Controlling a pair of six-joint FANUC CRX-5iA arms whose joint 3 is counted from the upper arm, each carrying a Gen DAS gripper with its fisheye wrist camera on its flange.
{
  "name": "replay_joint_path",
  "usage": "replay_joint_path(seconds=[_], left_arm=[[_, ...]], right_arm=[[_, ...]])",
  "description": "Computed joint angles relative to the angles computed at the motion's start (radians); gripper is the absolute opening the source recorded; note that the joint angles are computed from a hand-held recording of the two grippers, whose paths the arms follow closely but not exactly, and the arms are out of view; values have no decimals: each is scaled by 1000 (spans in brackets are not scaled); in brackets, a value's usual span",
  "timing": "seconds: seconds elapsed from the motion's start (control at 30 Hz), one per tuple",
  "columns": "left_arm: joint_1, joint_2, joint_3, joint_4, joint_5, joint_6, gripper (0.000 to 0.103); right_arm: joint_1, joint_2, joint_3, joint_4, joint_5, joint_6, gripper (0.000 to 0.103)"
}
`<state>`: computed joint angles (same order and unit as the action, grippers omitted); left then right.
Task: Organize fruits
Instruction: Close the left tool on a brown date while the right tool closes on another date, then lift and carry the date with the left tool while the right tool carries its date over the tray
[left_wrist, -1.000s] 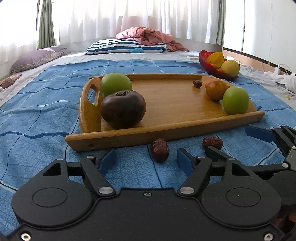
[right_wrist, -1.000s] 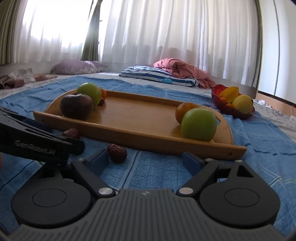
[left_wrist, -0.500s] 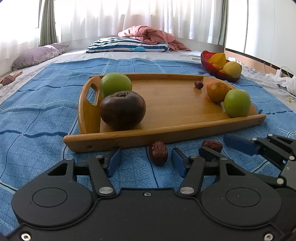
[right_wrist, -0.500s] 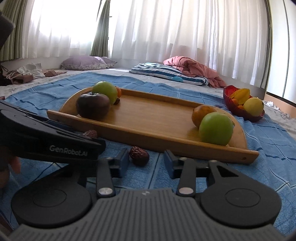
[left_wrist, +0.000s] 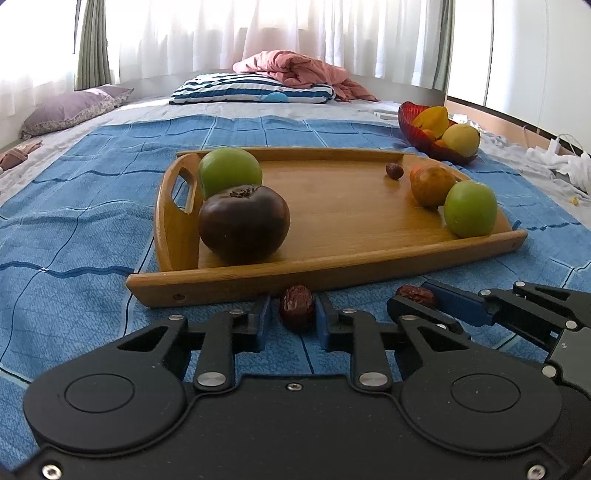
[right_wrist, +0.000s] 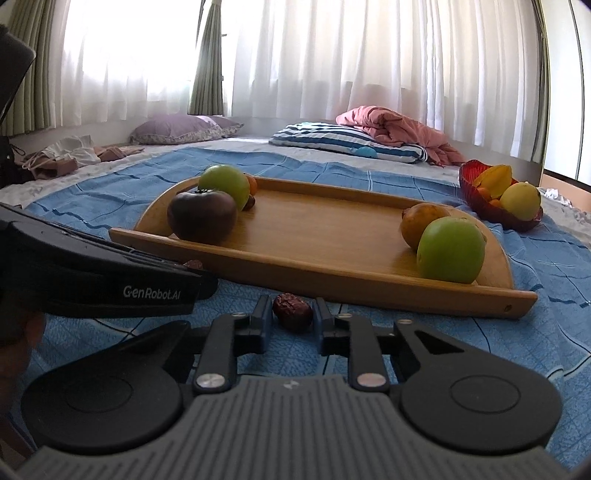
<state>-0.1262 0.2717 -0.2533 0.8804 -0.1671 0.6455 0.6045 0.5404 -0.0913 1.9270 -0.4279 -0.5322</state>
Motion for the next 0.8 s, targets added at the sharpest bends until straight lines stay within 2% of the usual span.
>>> replay_joint_path(seconds=[0.13,0.2,0.5,0.67,0.8], left_arm=[[-8,-7,-9,-6,21,-5,19],[-15,-11,-18,29,25,-31,19],[-120,-39,-77,480,123,-442,19],[-103,-31,-42,408,101,-372,19],[-54,-7,27,195,32,-165,19]], right_arm=[[4,2,0,3,-12,-8,27],[3,0,-4,15,-19,-22,27],[-8,-19,-16,78,-37,-114,27],[-9,-18,-4,77,-64,-118,27],[-14,-12,18,42,-71,-87,27]])
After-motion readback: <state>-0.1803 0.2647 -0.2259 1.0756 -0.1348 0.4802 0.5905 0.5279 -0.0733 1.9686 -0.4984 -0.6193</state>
